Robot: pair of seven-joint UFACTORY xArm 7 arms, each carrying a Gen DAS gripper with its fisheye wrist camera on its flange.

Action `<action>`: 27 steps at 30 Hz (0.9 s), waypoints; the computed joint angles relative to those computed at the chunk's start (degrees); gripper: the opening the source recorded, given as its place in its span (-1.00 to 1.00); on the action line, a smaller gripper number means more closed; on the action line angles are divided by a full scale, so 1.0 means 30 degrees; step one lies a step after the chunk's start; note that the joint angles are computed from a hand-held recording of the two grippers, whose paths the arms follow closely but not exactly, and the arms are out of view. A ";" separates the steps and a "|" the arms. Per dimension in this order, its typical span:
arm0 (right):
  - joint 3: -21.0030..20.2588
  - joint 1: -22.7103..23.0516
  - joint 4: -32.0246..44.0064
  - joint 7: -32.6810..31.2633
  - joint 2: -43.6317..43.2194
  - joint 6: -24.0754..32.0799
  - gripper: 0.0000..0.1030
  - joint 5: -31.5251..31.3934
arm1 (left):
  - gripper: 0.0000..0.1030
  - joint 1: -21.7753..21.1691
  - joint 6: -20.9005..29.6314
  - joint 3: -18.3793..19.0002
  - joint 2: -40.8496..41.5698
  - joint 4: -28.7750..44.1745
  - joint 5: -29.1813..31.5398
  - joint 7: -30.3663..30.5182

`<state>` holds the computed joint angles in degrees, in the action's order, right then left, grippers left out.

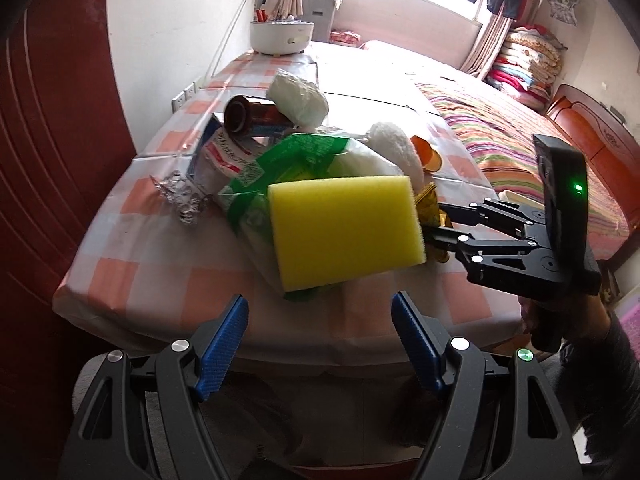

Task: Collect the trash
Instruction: 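Grasp the yellow sponge with the left tool while the right tool grasps the gold foil wrapper, then carry the gold foil wrapper over the cream bin and open the right tool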

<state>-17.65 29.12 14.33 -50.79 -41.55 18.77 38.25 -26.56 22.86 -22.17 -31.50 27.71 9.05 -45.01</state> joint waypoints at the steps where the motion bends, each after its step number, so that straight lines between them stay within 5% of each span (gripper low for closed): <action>1: -0.0098 -0.0120 -0.0161 -0.0034 -0.0503 0.0009 -0.19 0.0088 | 0.39 0.0109 -0.0164 -0.0104 0.0218 0.0113 0.0099 -0.0064; 9: -0.0944 -0.1090 -0.1051 0.0050 -0.3480 0.0748 -0.19 -0.0151 | 0.39 0.1706 -0.0541 -0.1720 0.2009 0.1677 0.2872 -0.0673; 16: -0.1543 -0.2151 -0.1349 0.0254 -0.5258 0.1807 -0.19 -0.0361 | 0.40 0.2685 0.1191 -0.3037 0.3570 0.3190 0.8862 0.0883; 22: -0.1940 -0.2436 -0.1340 0.0258 -0.5961 0.2074 -0.18 -0.0248 | 0.40 0.1519 0.1829 -0.2203 0.5019 0.4288 1.0142 0.0471; 27: -0.1985 -0.2680 -0.1430 0.0305 -0.6190 0.2006 -0.18 -0.0269 | 0.38 0.0716 0.0574 -0.1026 0.5885 0.4737 0.9741 -0.0156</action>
